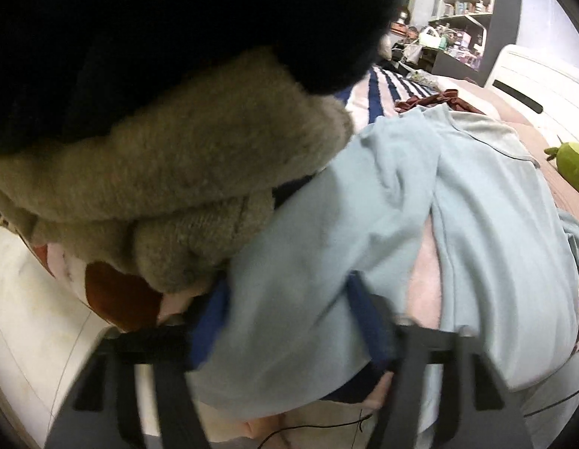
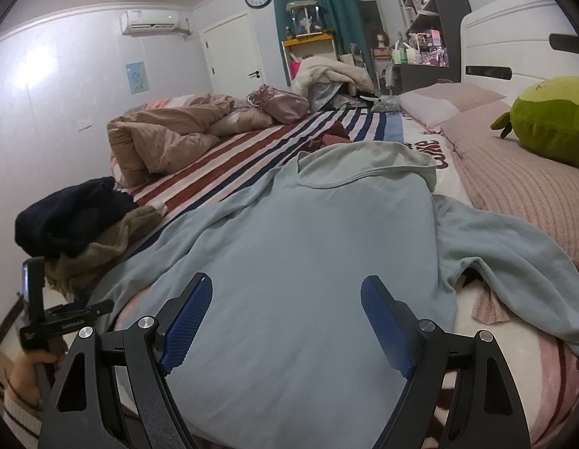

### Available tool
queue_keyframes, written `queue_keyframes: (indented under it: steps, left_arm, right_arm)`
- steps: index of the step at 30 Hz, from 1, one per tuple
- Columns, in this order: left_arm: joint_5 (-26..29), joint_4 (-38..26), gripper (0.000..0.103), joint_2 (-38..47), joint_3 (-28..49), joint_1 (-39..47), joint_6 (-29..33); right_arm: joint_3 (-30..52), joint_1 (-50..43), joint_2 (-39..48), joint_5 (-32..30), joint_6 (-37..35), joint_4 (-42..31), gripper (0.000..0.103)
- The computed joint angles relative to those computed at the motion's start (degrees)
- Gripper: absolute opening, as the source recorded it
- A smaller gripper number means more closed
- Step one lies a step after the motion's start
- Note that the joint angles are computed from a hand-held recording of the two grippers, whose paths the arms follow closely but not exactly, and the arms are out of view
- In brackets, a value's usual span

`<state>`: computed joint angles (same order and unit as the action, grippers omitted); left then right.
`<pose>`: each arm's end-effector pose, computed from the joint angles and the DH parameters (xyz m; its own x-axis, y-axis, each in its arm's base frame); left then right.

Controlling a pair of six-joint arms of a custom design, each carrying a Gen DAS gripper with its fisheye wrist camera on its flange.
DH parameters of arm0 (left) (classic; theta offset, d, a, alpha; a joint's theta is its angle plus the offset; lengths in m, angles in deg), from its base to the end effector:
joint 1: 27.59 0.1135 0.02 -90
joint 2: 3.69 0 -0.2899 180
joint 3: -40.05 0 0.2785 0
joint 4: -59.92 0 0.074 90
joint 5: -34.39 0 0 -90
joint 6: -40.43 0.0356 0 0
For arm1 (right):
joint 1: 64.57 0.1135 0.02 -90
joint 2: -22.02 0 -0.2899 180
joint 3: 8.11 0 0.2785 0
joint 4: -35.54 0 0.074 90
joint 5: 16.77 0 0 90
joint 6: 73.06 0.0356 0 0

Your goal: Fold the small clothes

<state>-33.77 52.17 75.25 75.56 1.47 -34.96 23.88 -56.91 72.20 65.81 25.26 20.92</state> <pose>0.2107 0.1020 0.1232 -0.7213 -0.1330 -0.6797 -0.0672 0.9902 -0.1224 0.1885 0.0300 0.1900 -0.5661 0.0686 -0.8215 -0.1595 0.9686 0.1909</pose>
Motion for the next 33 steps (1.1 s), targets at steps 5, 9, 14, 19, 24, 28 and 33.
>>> queue_keyframes:
  steps: [5,9,14,19,24,28,33]
  left_arm:
    - [3.4,-5.1,0.009,-5.7,-0.5,0.9,0.0]
    - [3.8,-8.0,0.009,-13.6,-0.7,-0.9,-2.3]
    - [4.6,-13.9,0.008,-25.0,1.6,-5.2,-4.4]
    - [3.7,-17.1,0.008,-29.0,5.9,-19.0,-11.7]
    - [-1.8,-15.1,0.009,-21.9,10.6,-38.5,-19.7]
    - [-1.1,-8.9,0.009,-8.1,12.2,-48.8,-24.4]
    - [-0.2,-7.5,0.013,-0.3,11.7,-55.1,-24.7]
  right_arm:
    - [-0.2,-0.2,-1.0,-0.5,0.1,-0.5,0.079]
    - [-1.0,-2.2,-5.0,-2.4,-0.6,-2.6,0.079]
    - [-2.8,-7.0,-10.6,-5.4,-2.0,-5.5,0.079]
    - [-4.6,-17.7,-16.3,-14.0,-4.8,-9.7,0.079]
    - [-5.2,-30.4,-19.2,-22.4,-10.3,-14.5,0.079]
    - [-4.6,-40.2,-18.6,-28.7,-15.6,-18.5,0.079]
    - [-3.3,-48.7,-18.0,-32.9,-20.7,-22.7,0.079]
